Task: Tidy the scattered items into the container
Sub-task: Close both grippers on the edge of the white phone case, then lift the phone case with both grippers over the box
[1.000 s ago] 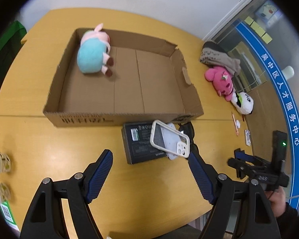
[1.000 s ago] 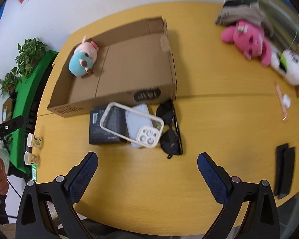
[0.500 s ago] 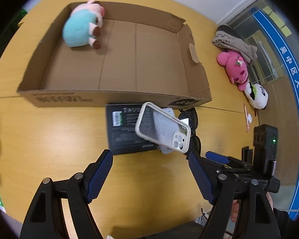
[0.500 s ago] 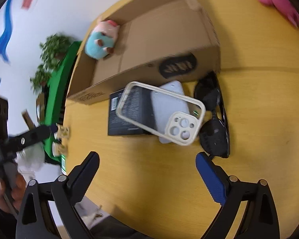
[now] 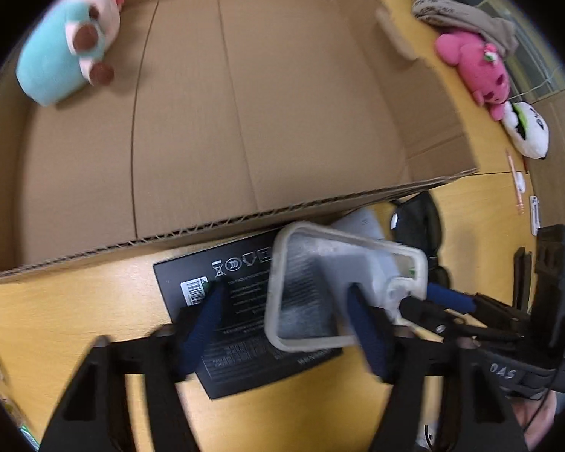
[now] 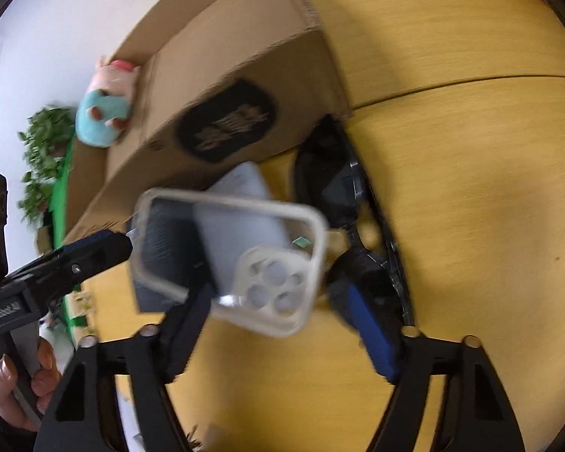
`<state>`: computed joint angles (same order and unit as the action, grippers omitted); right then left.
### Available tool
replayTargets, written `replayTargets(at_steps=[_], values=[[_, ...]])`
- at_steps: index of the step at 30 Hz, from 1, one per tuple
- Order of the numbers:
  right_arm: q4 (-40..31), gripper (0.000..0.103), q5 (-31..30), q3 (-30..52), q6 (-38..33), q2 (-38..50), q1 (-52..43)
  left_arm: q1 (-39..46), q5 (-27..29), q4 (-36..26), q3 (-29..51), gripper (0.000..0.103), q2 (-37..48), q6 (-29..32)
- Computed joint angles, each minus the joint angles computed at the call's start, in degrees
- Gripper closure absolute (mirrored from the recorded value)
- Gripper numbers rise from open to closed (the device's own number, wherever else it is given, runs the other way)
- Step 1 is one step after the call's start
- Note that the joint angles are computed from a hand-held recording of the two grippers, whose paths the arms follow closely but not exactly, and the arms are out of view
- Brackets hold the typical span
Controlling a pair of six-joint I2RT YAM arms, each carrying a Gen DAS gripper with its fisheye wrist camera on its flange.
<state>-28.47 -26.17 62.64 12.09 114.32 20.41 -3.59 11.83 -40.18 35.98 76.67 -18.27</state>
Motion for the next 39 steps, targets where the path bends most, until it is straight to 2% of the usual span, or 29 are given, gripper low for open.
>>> replayTargets(at_steps=[1, 3, 5, 6, 7, 8, 9, 10, 11, 12, 14, 19, 24, 26, 31, 32, 34, 39], values=[[0.04, 0.036, 0.23, 0.55, 0.13, 0.71, 0.33, 0.13, -0.73, 1.56, -1.44, 0.049, -2.54, -0.36], [-0.59, 0.041, 1.3, 1.62, 0.07, 1.54, 1.61, 0.75, -0.84, 1.98, -2.0, 0.06, -2.99, -0.41], [0.15, 0.05, 2.8, 1.52, 0.66, 1.27, 2.67, 1.44, -1.94, 1.7, -2.27, 0.071, -3.75, -0.25], [0.38, 0.052, 2.33, 1.65, 0.92, 1.65, 2.29, 2.25, -1.31, 1.84, -2.77, 0.077, -4.45, 0.04], [0.71, 0.055, 1.91, 1.48, 2.08, 1.56, 2.22, 4.39, 1.4, 1.99, -3.37, 0.088, -5.04, 1.27], [0.73, 0.061, 2.32, 1.32, 2.6, 1.15, 2.44, 6.07, 3.95, 2.43, -3.63, 0.094, -4.51, 2.27], [0.74, 0.062, 2.49, 1.04, 2.93, 0.47, 2.76, 6.97, 4.4, 2.35, -3.68, 0.095, -4.53, 3.03], [0.62, 0.067, 2.66, 1.11, 3.02, 0.07, 3.04, 7.22, 3.53, 1.97, -3.63, 0.095, -4.61, 3.86], [-0.21, 0.078, 3.87, 1.88, 2.78, -0.17, 3.7, 7.37, 2.24, 1.13, -3.6, 0.095, -5.17, 4.74], [-0.84, 0.082, 4.57, 2.24, 2.73, -0.64, 4.26, 8.33, 2.46, 0.56, -3.63, 0.095, -5.51, 5.38], [-1.57, 0.086, 5.12, 2.72, 2.8, -1.94, 5.2, 12.0, 4.35, -1.65, -3.86, 0.096, -7.38, 7.62], [-3.85, 0.087, 6.66, 3.56, 3.32, -7.33, 8.33, 22.12, 8.21, -11.26, -2.06, 0.096, -15.53, 16.51], [-7.29, 0.089, 10.84, 8.73, 5.47, -14.25, 12.38, 32.43, 12.18, -22.66, 8.18, 0.098, -19.78, 24.58], [-9.28, 0.095, 12.37, 14.04, 6.18, -15.57, 13.73, 35.49, 13.29, -25.64, 14.57, 0.098, -19.06, 26.41], [-15.26, 0.095, 17.27, 31.86, 3.36, -12.62, 17.15, 40.98, 16.51, -27.84, 28.12, 0.098, -14.68, 27.9], [-16.13, 0.095, 16.88, 34.7, 3.11, -11.69, 16.88, 39.66, 16.77, -26.6, 29.56, 0.098, -13.6, 25.61], [-16.65, 0.095, 15.78, 38.24, 3.38, -10.23, 16.09, 40.72, 17.91, -26.29, 32.14, 0.098, -11.66, 26.01], [-17.87, 0.095, 13.41, 45.47, 2.8, -5.71, 14.37, 39.28, 16.63, -24.79, 39.62, 0.098, -5.78, 23.94]])
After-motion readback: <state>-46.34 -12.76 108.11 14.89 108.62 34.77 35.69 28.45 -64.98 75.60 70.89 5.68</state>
